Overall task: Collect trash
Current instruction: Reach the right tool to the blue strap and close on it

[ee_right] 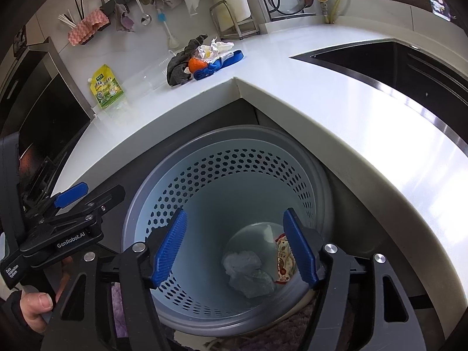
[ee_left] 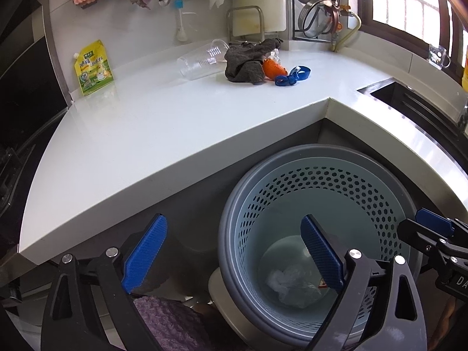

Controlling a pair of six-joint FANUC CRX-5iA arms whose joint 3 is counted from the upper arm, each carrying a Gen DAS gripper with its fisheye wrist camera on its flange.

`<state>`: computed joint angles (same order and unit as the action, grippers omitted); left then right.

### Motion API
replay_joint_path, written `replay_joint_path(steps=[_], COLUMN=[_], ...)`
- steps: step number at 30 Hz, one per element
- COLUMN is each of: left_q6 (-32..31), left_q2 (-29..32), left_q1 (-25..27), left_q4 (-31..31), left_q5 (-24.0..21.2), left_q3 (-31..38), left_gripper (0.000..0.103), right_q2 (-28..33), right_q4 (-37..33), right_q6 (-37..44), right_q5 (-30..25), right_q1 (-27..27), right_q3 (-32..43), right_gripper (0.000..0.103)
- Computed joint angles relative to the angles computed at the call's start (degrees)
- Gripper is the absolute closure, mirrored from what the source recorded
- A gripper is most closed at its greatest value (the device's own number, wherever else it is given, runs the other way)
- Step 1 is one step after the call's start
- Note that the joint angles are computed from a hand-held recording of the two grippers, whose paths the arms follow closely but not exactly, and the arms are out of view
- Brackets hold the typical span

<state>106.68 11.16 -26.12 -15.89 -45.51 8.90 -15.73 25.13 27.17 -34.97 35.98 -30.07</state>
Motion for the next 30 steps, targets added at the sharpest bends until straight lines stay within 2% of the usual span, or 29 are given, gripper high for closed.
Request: replay_joint_path(steps=[2,9,13,23,30], left_q6=[0.15,-0.20,-2.45,-3.95,-4.09], left_q2=[-0.33,-0.97,-0.58,1.49,4.37], left_q1=[0.22,1.19,2.31,4.24,4.98], left_q4=[-0.22,0.39,3.01,4.76,4.98], left_q5=[0.50,2.22,3.30,6.16,6.05], left_q3=[-0.04,0.05,0.46,4.12,8.08], left_gripper=[0.008,0.008,0.007,0.007,0.007], right_q2=[0.31,1.61,2.47,6.27,9.61], right_q4=[0.83,2.03,2.04,4.58,4.21], right_q6=[-0.35,-0.50,-0.31,0.24,2.28], right_q5=[0.26,1.09,1.97,4.13,5.33], right_q1=[-0.09,-0.94,-2.01,-4.59,-6.41], right_q3=[0.30,1.82,2.91,6.88,10.55], right_gripper=[0.036,0.034,0.034,0.033,0.033])
